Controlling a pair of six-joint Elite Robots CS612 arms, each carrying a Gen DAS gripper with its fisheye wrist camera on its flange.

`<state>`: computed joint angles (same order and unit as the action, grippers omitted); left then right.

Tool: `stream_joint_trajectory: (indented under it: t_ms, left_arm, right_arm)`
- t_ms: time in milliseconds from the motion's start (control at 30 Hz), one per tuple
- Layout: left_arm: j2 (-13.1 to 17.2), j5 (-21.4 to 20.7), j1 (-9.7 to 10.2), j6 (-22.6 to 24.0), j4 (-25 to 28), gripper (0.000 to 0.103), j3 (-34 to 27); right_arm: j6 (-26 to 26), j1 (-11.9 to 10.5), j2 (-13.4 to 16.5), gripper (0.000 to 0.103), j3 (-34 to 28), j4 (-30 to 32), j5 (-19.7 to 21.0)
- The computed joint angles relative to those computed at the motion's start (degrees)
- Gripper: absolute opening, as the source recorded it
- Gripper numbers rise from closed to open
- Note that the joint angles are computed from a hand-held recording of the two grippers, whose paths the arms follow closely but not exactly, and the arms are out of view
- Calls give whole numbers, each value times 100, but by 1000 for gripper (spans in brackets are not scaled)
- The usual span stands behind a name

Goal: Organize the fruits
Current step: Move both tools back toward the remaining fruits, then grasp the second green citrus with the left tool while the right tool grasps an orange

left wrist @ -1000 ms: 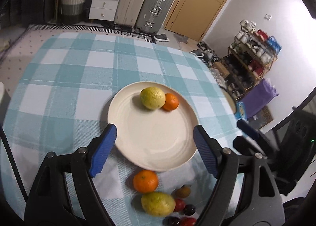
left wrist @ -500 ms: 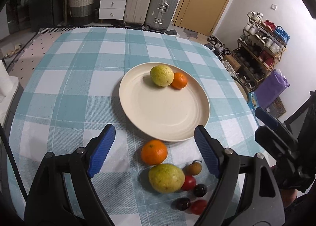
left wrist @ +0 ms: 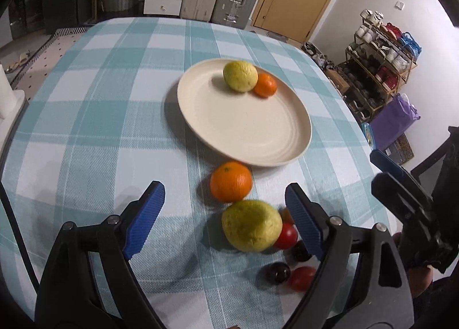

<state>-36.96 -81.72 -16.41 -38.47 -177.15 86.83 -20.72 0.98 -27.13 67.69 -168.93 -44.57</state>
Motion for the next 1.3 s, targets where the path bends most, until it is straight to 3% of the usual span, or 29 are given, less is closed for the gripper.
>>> stream_joint_trajectory:
  t_ms: [167,567,967,1300]
  left_arm:
    - [51,-123,11,-21,-3,98,10]
    - [238,-670,96,-146,112,101,-124]
    - [299,-765,99,-17,218,102,-250]
    - [371,-1124,166,-187,-270,98,-221]
  right_arm:
    - [20,-8,32,102,-25,125,16]
    - [25,-7,96,102,-112,316,-18]
    - [45,-29,125,102,-148,390,55]
    - [0,-35,124,102,-140,463,15]
